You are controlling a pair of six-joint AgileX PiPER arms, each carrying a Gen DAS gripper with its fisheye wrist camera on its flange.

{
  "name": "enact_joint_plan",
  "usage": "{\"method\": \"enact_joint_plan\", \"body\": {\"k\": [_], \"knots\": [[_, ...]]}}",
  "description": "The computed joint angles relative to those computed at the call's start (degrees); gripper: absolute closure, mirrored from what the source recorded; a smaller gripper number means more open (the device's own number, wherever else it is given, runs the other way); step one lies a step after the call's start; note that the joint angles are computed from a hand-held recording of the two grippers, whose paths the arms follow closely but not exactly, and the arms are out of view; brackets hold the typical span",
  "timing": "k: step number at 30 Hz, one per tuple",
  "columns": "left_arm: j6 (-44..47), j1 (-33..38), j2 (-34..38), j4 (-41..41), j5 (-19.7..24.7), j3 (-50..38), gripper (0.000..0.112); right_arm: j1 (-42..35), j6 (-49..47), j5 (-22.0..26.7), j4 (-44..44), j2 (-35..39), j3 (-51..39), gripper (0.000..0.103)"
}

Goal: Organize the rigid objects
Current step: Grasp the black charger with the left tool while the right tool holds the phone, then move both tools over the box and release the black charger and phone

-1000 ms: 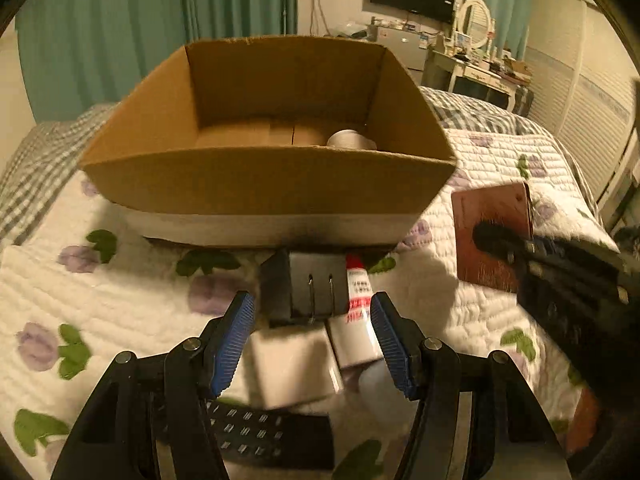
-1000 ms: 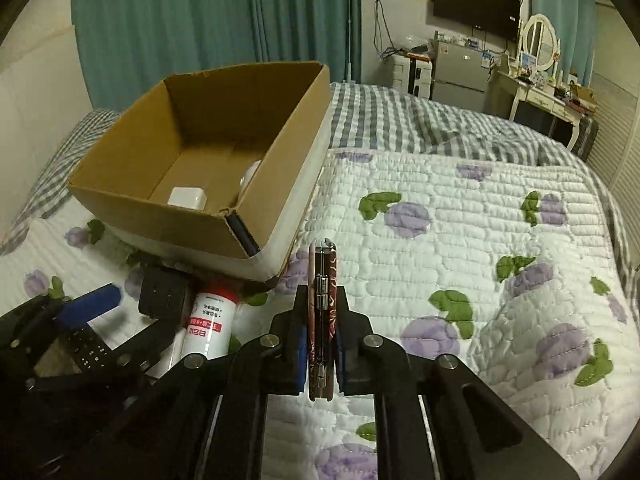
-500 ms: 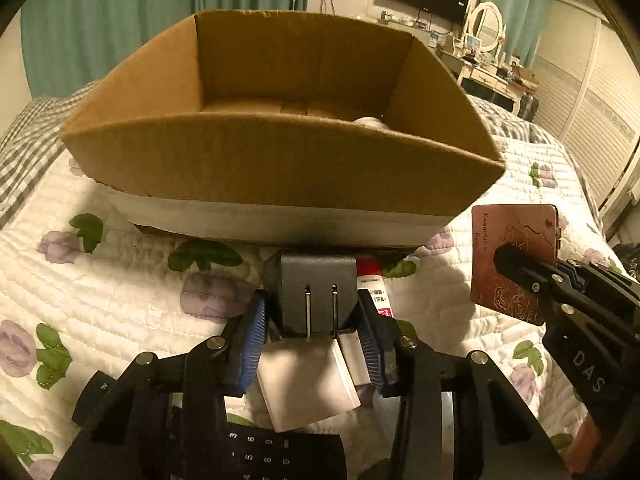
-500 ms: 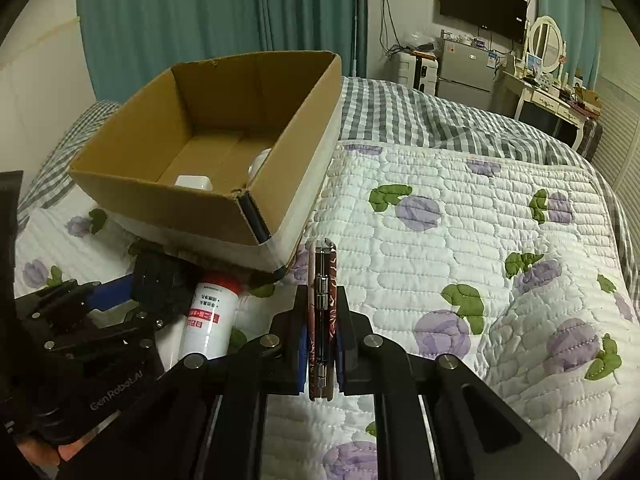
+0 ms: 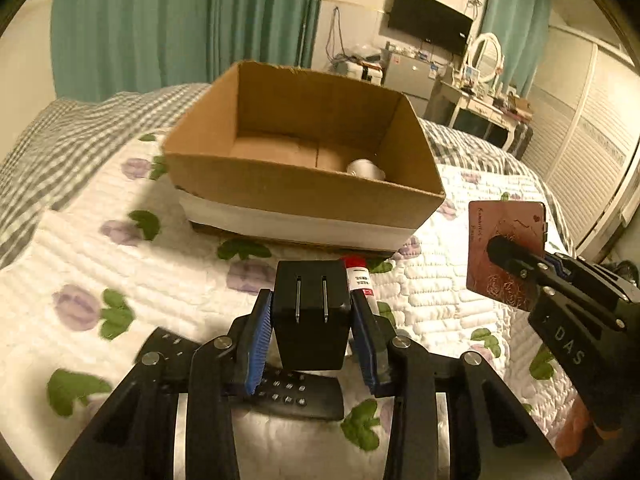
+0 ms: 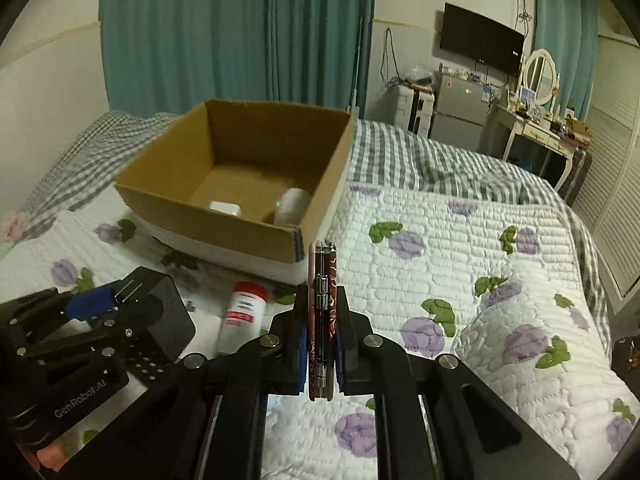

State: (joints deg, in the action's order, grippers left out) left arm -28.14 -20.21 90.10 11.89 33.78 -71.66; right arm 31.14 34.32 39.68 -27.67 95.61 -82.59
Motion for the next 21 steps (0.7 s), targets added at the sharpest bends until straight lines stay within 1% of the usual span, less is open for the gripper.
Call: {"method": "enact_joint_plan", "body": {"k": [1,6,11,13,16,18,21], "knots": [[0.5,0.7,-2.2,-0.6,-0.6,1.9,0.074,0.6,0.1,0.5,-0.2,-0.5,-0.1,0.093],[-1.4,0.1,-6.7,1.1,0.7,1.0,0.074,2.9,0.0,2.1,-0.7,-2.3,-1.7,0.093],[0.7,0.4,-7.8,1.0,2.4,-4.9,0.074,2.1,-5.8,2.7,4.1,-1.2,-8.1,0.093],[2.8,1.4,-6.9,0.2,2.9,-8.5,0.074,1.7,-8.0,3.0,4.9,0.5,-12.2,0.093],[5.5,2.9,-3.3,-1.4,3.9,-14.7,0.074,0.0,-12.0,3.7,8.1,4.0,-18.8,0.093],[6.8,3.7,0.1,-1.2,4.5,-19.3,0.074,-1.4,-15.0,4.6,11.1,7.3,-24.1,0.093],[11.4,5.7,6.7,-4.1,4.7,-27.0,0.074,-3.5,-19.1,6.5,14.9,13.5,-33.1,0.093]]}}
